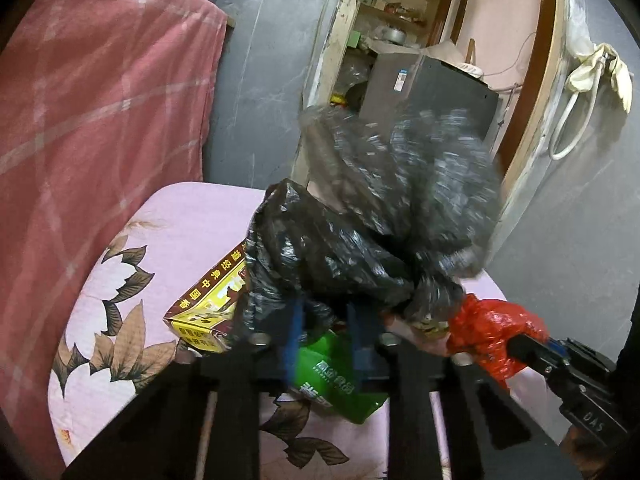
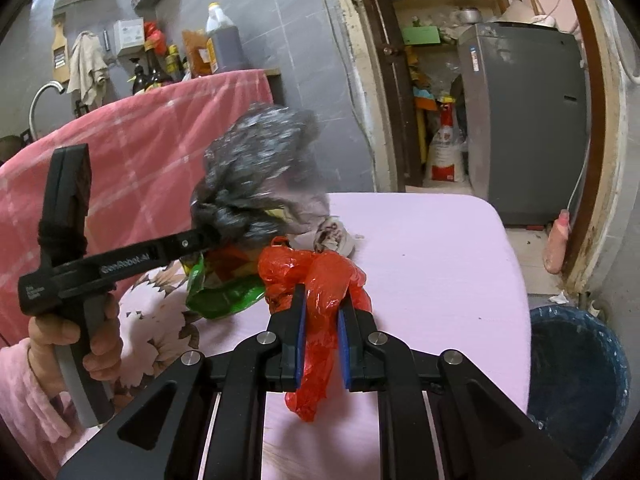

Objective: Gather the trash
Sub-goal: 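Grasp the black plastic bag with the left tool while the right tool grasps the red bag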

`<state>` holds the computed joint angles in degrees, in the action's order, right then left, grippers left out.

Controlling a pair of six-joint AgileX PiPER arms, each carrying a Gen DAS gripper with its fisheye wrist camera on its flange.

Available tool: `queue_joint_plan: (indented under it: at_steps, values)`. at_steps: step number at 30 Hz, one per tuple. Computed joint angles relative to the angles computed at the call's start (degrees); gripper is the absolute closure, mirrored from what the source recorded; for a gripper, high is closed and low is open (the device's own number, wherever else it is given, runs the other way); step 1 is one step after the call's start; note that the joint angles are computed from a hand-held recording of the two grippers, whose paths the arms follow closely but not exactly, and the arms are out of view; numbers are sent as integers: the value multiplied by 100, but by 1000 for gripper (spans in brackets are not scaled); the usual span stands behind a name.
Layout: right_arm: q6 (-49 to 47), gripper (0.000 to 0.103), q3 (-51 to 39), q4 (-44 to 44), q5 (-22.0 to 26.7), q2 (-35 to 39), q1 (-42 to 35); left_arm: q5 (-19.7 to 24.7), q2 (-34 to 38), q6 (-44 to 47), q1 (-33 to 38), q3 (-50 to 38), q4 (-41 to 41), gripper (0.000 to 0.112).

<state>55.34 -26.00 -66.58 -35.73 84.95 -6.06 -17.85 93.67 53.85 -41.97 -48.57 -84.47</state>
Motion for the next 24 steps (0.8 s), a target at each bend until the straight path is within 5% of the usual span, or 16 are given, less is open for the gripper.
queue_joint_plan:
  at_steps: [6, 14, 24]
  values:
    - [-85, 92, 111, 6, -175, -49, -259, -183, -98, -103, -112, 116, 1, 112]
    - [-521, 92, 463, 380, -515, -498, -748, -999, -219, -172, -985, 175, -50, 112]
    - [-1021, 93, 990, 236, -1224, -1348, -2633, -1393, 538, 537, -1921, -1051, -819, 112]
